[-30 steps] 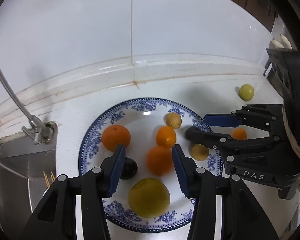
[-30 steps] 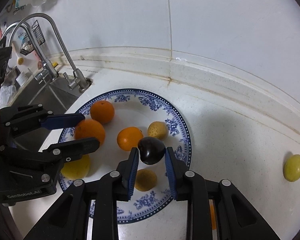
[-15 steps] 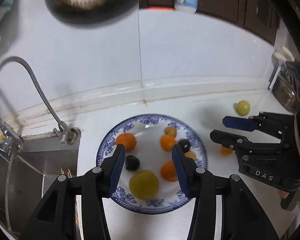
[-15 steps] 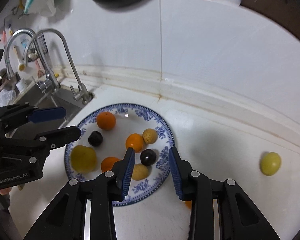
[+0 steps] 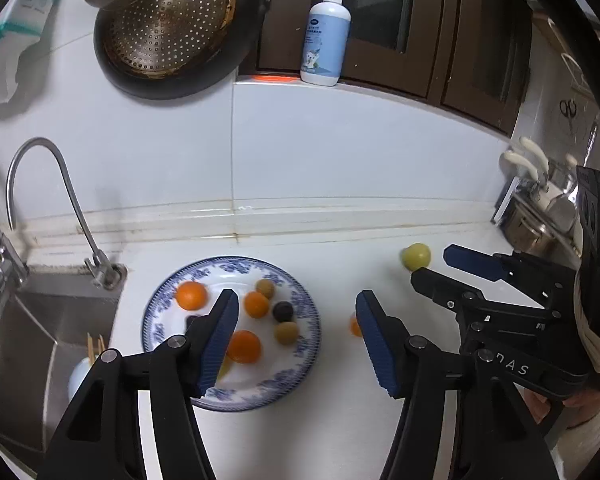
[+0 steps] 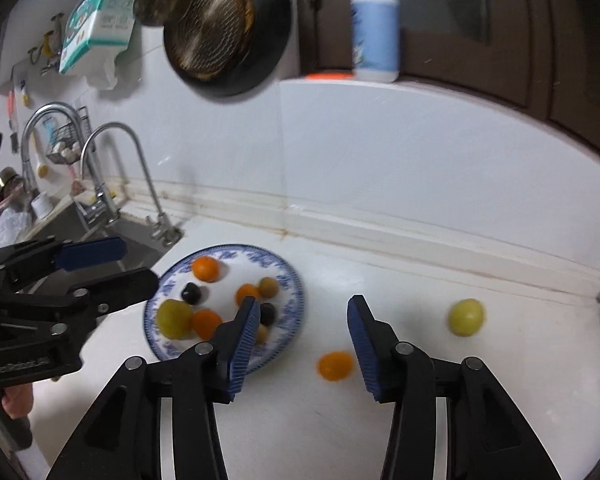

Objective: Organize fruits
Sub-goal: 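Move both open tools back toward the last orange and grapefruit, then grasp the last orange with the left tool while the right tool grasps the yellow-green grapefruit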

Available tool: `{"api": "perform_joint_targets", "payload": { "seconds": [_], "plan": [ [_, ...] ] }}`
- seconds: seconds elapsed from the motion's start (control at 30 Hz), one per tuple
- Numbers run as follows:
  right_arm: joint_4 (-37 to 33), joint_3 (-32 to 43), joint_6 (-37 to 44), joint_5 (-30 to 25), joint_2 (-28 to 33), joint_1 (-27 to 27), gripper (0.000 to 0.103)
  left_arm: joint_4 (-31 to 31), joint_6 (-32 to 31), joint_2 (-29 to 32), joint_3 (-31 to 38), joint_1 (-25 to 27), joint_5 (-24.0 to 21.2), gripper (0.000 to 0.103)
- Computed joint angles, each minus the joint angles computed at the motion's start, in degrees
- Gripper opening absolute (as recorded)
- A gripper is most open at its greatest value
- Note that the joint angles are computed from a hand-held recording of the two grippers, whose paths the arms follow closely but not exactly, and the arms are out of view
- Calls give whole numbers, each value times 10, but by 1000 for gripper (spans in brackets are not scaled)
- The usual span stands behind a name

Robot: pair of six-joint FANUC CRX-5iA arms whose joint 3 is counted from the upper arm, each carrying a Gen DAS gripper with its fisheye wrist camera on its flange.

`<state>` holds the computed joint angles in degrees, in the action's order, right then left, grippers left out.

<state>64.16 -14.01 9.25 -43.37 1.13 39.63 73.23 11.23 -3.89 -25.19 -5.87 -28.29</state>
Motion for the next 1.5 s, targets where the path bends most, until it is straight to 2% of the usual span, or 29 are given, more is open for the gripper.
{"api": "perform_joint_targets", "payload": {
  "seconds": [0.07,0.17,0.23,0.43,0.6,0.73,0.93,1.0,1.17,1.33,1.5],
  "plan": [
    [10,-13,-15,-5,-11,0,47,16,-2,-7,-10,-11,5,67],
    [32,-33,-38,-23,-27,4,54,29,-2,-16,-22,-26,17,68],
    [43,-48,-51,-34,-38,6,55,33,7,-19,-28,-36,25,72],
    [39,-76,-55,-47,-61,6,55,-14,60,-9,-19,-52,19,72],
    [25,-92,-55,-54,-75,-1,55,-39,80,9,-9,-67,19,72],
    [18,-105,-58,-65,-78,-7,55,-36,62,33,-2,-84,29,72],
    [1,-111,-67,-81,-72,-21,55,-70,71,79,33,-94,24,71],
    [-12,-108,-67,-81,-66,-27,55,-97,83,98,52,-95,22,70],
    [-41,-104,-63,-69,-55,-44,55,-195,145,141,108,-90,-2,58],
    [-63,-95,-53,-54,-41,-59,55,-273,199,175,154,-91,-11,51],
    [-80,-88,-43,-40,-28,-71,55,-330,245,199,191,-89,-28,46]
  ]
}}
